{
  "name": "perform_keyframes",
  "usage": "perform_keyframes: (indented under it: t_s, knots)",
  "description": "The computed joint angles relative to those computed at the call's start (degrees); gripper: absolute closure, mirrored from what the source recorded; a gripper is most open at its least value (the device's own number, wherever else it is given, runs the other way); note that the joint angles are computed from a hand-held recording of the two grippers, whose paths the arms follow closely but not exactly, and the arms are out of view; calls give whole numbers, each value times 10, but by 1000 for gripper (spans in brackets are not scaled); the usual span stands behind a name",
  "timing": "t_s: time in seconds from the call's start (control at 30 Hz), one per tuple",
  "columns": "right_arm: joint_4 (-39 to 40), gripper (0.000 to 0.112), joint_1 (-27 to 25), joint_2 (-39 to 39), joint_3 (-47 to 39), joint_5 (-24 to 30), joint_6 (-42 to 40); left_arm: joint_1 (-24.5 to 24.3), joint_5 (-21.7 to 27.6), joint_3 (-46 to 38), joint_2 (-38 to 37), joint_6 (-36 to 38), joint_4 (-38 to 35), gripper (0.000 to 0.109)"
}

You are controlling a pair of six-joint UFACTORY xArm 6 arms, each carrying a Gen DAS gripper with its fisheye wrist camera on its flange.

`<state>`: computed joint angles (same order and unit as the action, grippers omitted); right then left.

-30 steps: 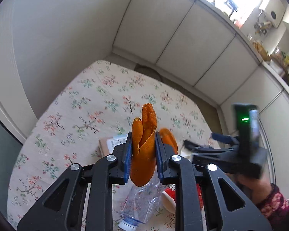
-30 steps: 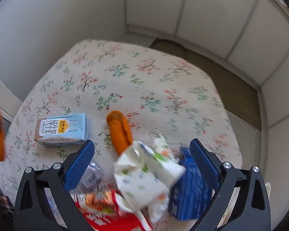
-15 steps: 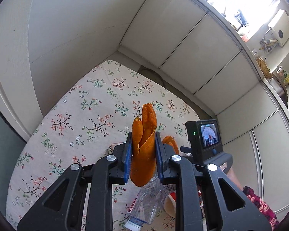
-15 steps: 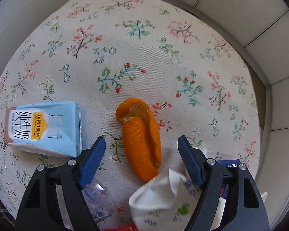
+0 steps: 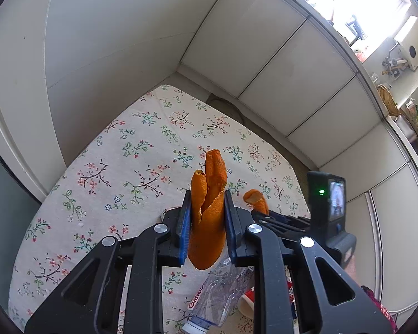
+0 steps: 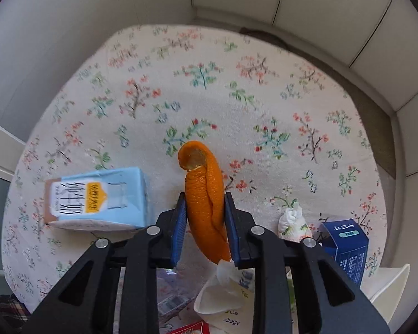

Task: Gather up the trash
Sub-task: 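Grasp the second orange peel with the right gripper, then drop the orange peel from the right gripper into the white bin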

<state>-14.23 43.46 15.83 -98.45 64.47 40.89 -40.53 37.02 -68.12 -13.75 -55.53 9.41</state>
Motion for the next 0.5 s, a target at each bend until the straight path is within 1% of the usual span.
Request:
perform_keyframes:
  t_s: [0.17,0.2,0.3,0.5]
  knots:
    - [-50,87,15,-33,18,-47,39,-2,1,-5,4,-10,10,88]
    - [-57,87,17,-26,0,-48,44,-3,1,-6,4,-15,15,88]
    - [-86,87,25,-31,-8,-67,63,-5,-4,-8,3,-27,30,88]
    - [-171,87,49,-77,34,-119,128,-10,-9,-18,4,-47,56,88]
